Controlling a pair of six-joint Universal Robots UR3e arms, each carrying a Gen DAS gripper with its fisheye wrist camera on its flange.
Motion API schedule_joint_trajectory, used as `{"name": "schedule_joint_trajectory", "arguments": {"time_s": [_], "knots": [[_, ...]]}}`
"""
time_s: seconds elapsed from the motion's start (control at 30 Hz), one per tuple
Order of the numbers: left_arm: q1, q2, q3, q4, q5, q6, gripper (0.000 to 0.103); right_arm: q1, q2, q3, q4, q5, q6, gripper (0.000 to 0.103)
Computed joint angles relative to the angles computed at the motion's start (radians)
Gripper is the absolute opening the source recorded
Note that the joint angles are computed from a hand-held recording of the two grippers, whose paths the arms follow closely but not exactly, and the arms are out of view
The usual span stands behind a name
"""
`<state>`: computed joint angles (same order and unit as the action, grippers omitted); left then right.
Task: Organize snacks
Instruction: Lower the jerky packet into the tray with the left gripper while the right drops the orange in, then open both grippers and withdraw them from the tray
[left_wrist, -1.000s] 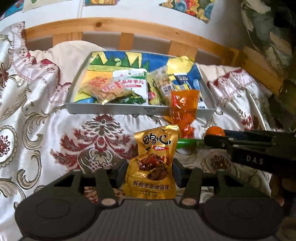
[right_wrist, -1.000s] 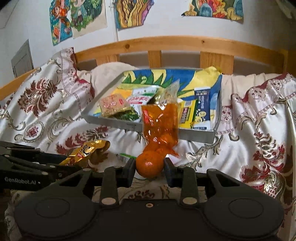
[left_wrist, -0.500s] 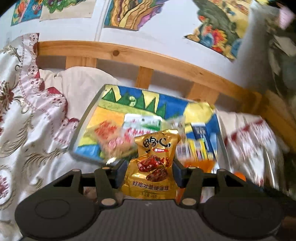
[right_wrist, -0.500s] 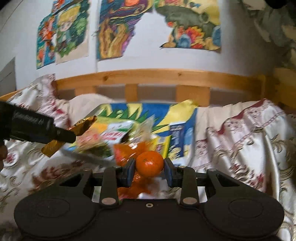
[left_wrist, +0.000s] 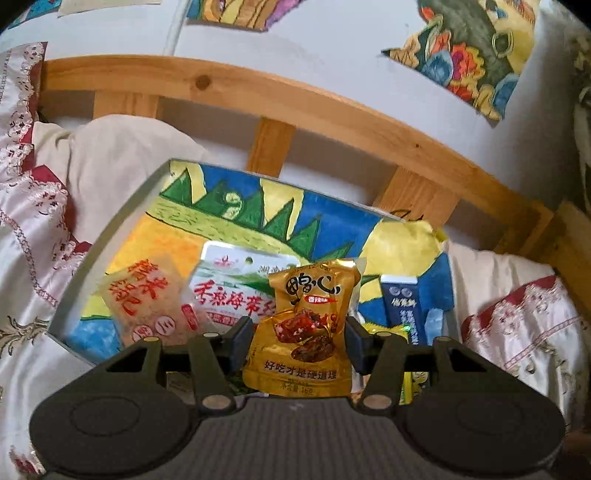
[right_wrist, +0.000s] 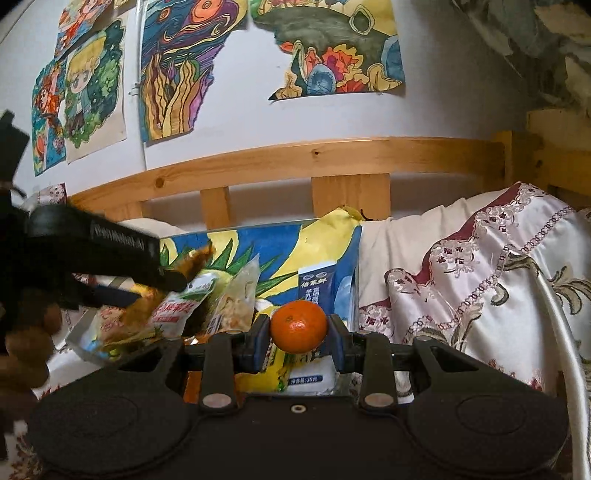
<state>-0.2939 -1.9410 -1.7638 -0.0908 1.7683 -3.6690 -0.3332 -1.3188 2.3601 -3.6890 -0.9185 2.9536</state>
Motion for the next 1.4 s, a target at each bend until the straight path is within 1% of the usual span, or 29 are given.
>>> {"name": "schedule_joint_trajectory", "arguments": {"time_s": [0.1, 0.2, 0.3, 0.47, 0.57, 0.7, 0.8, 0.83, 0.87, 0.93, 1.0, 1.03, 1.1, 1.13, 1.3, 1.4], "knots": [[-0.02, -0.036, 0.009, 0.022, 0.031, 0.008, 0.06, 0.011, 0.02, -0.032, 0.005, -0.011, 0.014, 0.036], [-0.034, -0.062, 0.017, 0.017, 0.049, 0.007, 0.06, 0.04, 0.015, -0.067, 0.06, -0.063, 0.008, 0.036], [-0.046, -0.082, 0.015, 0.033, 0.068, 0.001, 0.06, 0.054, 0.015, -0.079, 0.091, -0.078, -0.009, 0.036], [-0.06, -0.103, 0.018, 0.036, 0.083, 0.001, 0.06, 0.081, 0.031, -0.091, 0.102, -0.109, -0.038, 0.036], [-0.055, -0.1, 0.012, 0.039, 0.068, -0.006, 0.061, 0.093, 0.039, -0.093, 0.085, -0.125, -0.053, 0.036], [-0.057, -0.103, 0.011, 0.043, 0.077, -0.02, 0.066, 0.095, 0.046, -0.1, 0.082, -0.128, -0.056, 0.036], [-0.061, -0.104, 0.01, 0.044, 0.09, -0.023, 0.077, 0.094, 0.051, -0.103, 0.078, -0.128, -0.052, 0.038], [-0.063, -0.102, 0.009, 0.045, 0.093, -0.024, 0.08, 0.092, 0.053, -0.101, 0.072, -0.127, -0.049, 0.04], [-0.064, -0.102, 0.009, 0.044, 0.094, -0.022, 0.081, 0.091, 0.054, -0.101, 0.066, -0.127, -0.045, 0.044], [-0.07, -0.096, 0.005, 0.046, 0.109, -0.027, 0.087, 0.088, 0.055, -0.096, 0.05, -0.128, -0.035, 0.05], [-0.078, -0.092, -0.003, 0.061, 0.133, -0.034, 0.09, 0.085, 0.053, -0.089, 0.031, -0.134, -0.023, 0.065], [-0.081, -0.087, -0.009, 0.07, 0.141, -0.035, 0.093, 0.081, 0.053, -0.083, 0.01, -0.133, -0.015, 0.068], [-0.087, -0.079, -0.023, 0.095, 0.164, -0.039, 0.096, 0.074, 0.051, -0.073, -0.025, -0.13, -0.001, 0.075], [-0.09, -0.073, -0.03, 0.107, 0.176, -0.042, 0.098, 0.071, 0.049, -0.07, -0.037, -0.128, 0.0, 0.076], [-0.093, -0.035, -0.071, 0.152, 0.215, -0.056, 0.102, 0.059, 0.043, -0.054, -0.101, -0.127, 0.025, 0.091], [-0.102, -0.011, -0.1, 0.175, 0.251, -0.059, 0.102, 0.049, 0.023, -0.041, -0.105, -0.119, 0.044, 0.1]]}}
